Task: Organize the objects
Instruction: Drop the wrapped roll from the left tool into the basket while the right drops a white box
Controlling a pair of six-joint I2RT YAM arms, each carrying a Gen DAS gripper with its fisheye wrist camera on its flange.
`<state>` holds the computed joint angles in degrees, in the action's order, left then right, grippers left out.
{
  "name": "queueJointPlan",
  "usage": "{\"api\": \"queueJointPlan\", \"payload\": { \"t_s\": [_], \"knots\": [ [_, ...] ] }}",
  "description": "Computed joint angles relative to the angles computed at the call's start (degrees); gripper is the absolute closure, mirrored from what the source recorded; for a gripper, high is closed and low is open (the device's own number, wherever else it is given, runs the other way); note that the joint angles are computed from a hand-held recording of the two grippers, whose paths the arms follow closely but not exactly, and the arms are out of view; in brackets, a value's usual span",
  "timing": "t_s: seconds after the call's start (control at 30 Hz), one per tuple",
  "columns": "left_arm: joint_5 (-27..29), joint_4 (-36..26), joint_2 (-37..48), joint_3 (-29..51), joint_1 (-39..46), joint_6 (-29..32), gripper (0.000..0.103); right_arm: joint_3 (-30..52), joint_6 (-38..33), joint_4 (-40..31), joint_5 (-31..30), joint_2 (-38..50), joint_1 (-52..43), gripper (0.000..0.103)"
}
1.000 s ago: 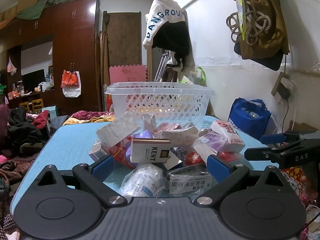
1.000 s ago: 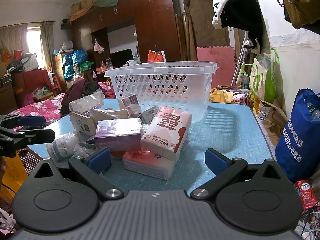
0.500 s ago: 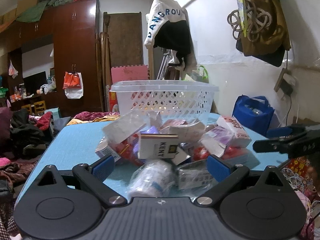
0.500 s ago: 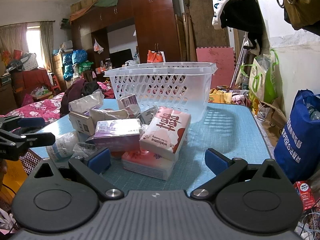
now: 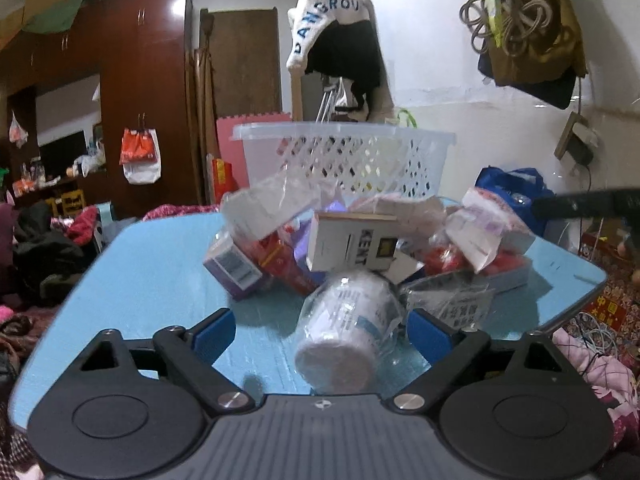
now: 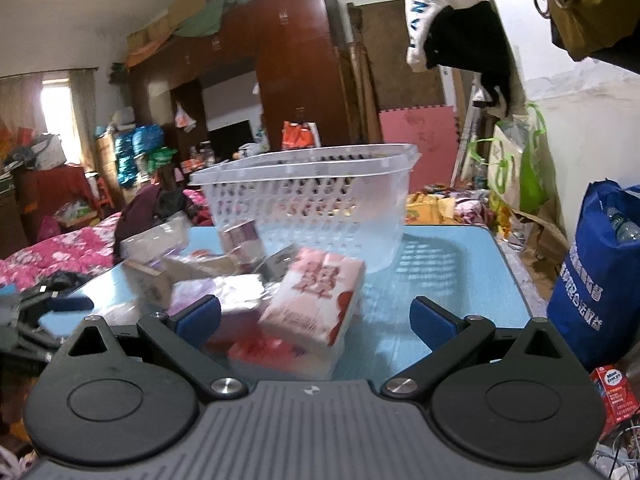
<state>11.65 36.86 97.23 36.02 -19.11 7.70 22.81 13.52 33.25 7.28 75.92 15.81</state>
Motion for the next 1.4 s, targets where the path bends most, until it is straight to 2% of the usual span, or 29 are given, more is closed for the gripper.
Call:
{"api": "queueJointPlan", "payload": {
  "t_s": [0.13,0.23,0.3,0.37,0.43,0.5,0.53,0.63,0.73,0.9,1.0,1.17,1.3,1.4],
  "knots": [
    [-0.7,0.8,2.5,1.2,0.0,-0.9,0.008,3.3,1.0,-0.6,-0.3,4.7,-0.9,0.017],
    [-1.4,0.9,3.3,1.9,-0.5,-1.7,0.008,4.2,1.5,-0.1,-1.0,6.7,-1.3,0.022],
    [-2.8,1.5,4.1,2.2,-1.4,-1.7,0.008,5.1,1.3,-1.2,-2.0,7.2,-1.4,0.034],
    [-3.6,1.8,4.7,2.4,-2.1,-1.9,0.010,5.3,1.0,-1.6,-1.7,7.0,-1.1,0.034],
    [-4.4,3.4,4.9,1.6,-2.4,-1.5,0.022,4.8,1.3,-1.9,-1.8,6.1,-1.1,0.038],
    [-3.1,3.5,4.2,0.9,-2.1,-0.9,0.047,4.1,1.2,-2.2,-1.8,4.8,-1.2,0.043],
    [-2.4,2.9,3.7,0.8,-1.7,-0.9,0.048,4.2,1.1,-2.9,-1.8,4.3,-1.2,0.045],
    [-2.2,1.4,2.5,0.5,-1.4,-0.2,0.049,4.6,1.3,-3.9,-3.5,3.5,-2.1,0.048],
    [-2.1,1.0,2.4,0.7,-1.4,0.4,0.049,6.1,0.7,-5.7,-4.5,4.8,-2.2,0.040],
    [-2.8,0.3,2.9,1.8,-2.0,-0.1,0.047,7.3,1.4,-5.1,-6.2,6.9,-2.6,0.040],
    [-2.9,0.3,3.0,2.0,-2.2,-0.4,0.047,6.4,2.7,-3.5,-8.5,6.6,-3.5,0.048],
    [-1.8,1.0,1.6,0.9,-1.8,-0.8,0.049,4.7,2.1,-3.0,-7.5,2.4,-3.0,0.069],
    [-1.0,2.1,-1.2,-0.2,-1.3,-1.4,0.050,5.5,1.0,-4.6,-7.0,0.3,-2.9,0.072],
    [0.7,0.8,-2.6,0.8,-0.5,-2.6,0.050,6.8,0.0,-5.9,-6.8,-0.1,-2.6,0.072]
  ]
}}
